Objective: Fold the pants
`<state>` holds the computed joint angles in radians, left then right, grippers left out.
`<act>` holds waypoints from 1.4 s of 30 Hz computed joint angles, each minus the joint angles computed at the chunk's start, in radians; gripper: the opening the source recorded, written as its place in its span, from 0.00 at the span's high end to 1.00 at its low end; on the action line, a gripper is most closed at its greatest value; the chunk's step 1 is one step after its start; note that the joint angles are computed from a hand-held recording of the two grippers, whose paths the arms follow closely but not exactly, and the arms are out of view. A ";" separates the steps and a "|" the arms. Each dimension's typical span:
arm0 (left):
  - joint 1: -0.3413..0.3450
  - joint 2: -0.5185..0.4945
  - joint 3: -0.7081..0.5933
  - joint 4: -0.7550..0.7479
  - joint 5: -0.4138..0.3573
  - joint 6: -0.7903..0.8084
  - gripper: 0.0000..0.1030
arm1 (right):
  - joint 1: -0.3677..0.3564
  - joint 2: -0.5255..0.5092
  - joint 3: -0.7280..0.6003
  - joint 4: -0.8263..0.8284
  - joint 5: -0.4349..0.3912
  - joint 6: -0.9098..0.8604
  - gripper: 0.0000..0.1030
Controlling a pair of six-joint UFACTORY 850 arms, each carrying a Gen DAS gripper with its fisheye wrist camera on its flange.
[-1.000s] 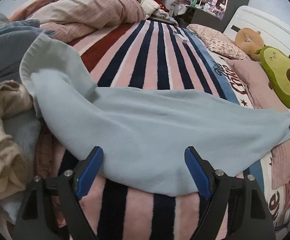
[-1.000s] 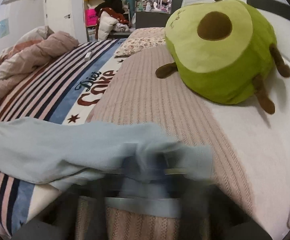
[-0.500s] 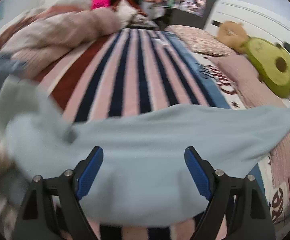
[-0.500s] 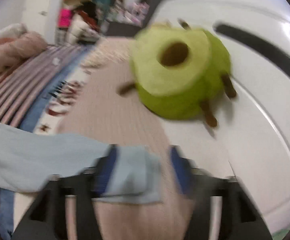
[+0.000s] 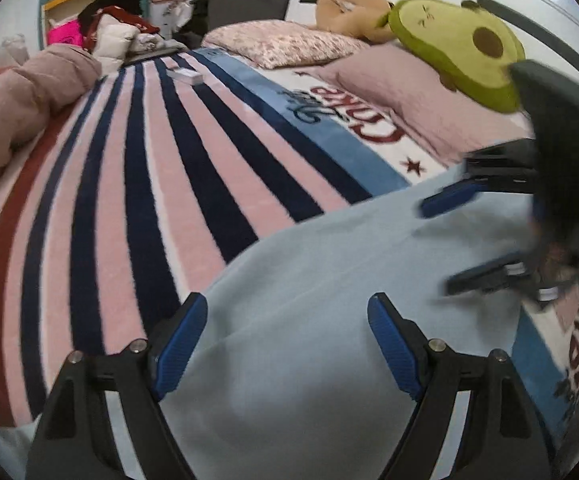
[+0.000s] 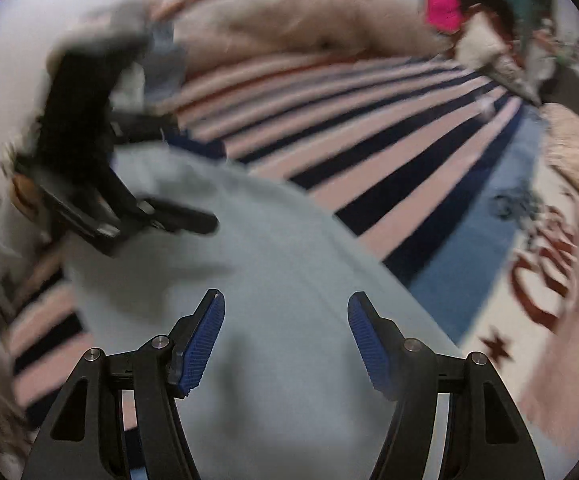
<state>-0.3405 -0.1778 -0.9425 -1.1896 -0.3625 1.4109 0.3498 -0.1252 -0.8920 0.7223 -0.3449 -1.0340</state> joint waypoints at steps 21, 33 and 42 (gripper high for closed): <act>-0.004 -0.005 0.030 0.056 -0.012 0.046 0.77 | -0.075 -0.004 0.017 0.149 -0.121 -0.311 0.89; -0.009 0.059 0.089 0.028 0.014 0.125 0.86 | -0.058 -0.039 -0.007 0.157 -0.138 -0.315 0.86; -0.018 0.075 0.105 -0.007 0.013 0.179 0.86 | -0.043 -0.055 -0.007 0.185 -0.077 -0.313 0.82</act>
